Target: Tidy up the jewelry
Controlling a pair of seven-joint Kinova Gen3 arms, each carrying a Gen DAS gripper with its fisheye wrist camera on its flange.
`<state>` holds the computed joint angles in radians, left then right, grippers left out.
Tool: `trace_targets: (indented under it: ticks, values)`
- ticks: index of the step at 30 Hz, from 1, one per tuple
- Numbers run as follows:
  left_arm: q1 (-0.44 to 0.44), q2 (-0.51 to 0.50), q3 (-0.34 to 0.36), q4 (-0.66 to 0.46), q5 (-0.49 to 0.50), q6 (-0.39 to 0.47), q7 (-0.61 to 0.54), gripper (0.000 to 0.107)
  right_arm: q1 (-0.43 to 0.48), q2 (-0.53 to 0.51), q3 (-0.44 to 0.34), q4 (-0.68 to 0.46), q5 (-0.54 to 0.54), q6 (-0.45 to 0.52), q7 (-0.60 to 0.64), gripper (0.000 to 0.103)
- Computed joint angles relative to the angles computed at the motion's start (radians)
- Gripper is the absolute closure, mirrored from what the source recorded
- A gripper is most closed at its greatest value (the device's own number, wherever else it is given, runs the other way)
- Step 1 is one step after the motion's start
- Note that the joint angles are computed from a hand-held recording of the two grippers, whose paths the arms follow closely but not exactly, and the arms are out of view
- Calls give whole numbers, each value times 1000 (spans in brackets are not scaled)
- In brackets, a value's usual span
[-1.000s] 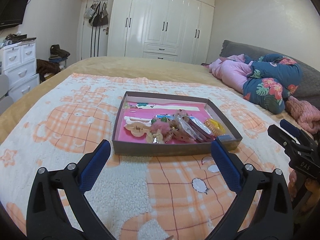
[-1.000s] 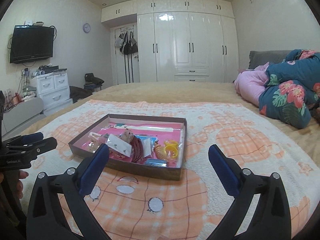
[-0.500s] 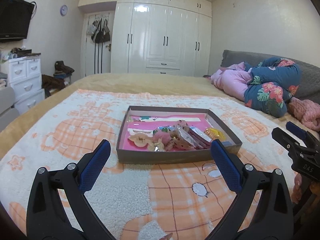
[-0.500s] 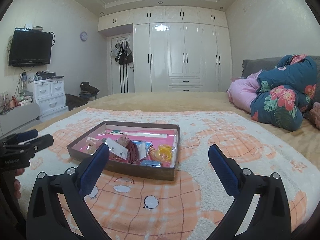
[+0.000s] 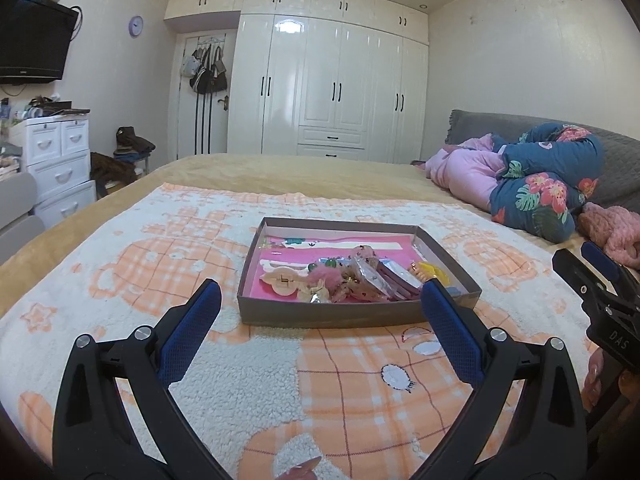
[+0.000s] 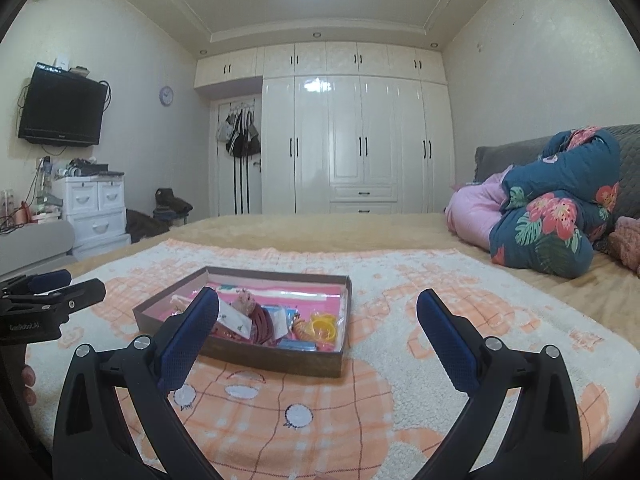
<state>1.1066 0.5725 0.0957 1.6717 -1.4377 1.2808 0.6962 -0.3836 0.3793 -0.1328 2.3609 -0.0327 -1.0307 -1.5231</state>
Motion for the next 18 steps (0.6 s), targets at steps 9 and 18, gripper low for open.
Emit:
trace_targets:
  ticks: [9, 18]
  values:
    - [1, -2, 2, 6, -7, 2, 14, 16, -5, 3, -1, -17, -5, 59, -11, 6]
    - [1, 2, 1, -8, 11, 6, -4, 16, -12, -1, 1, -12, -17, 56, -3, 6]
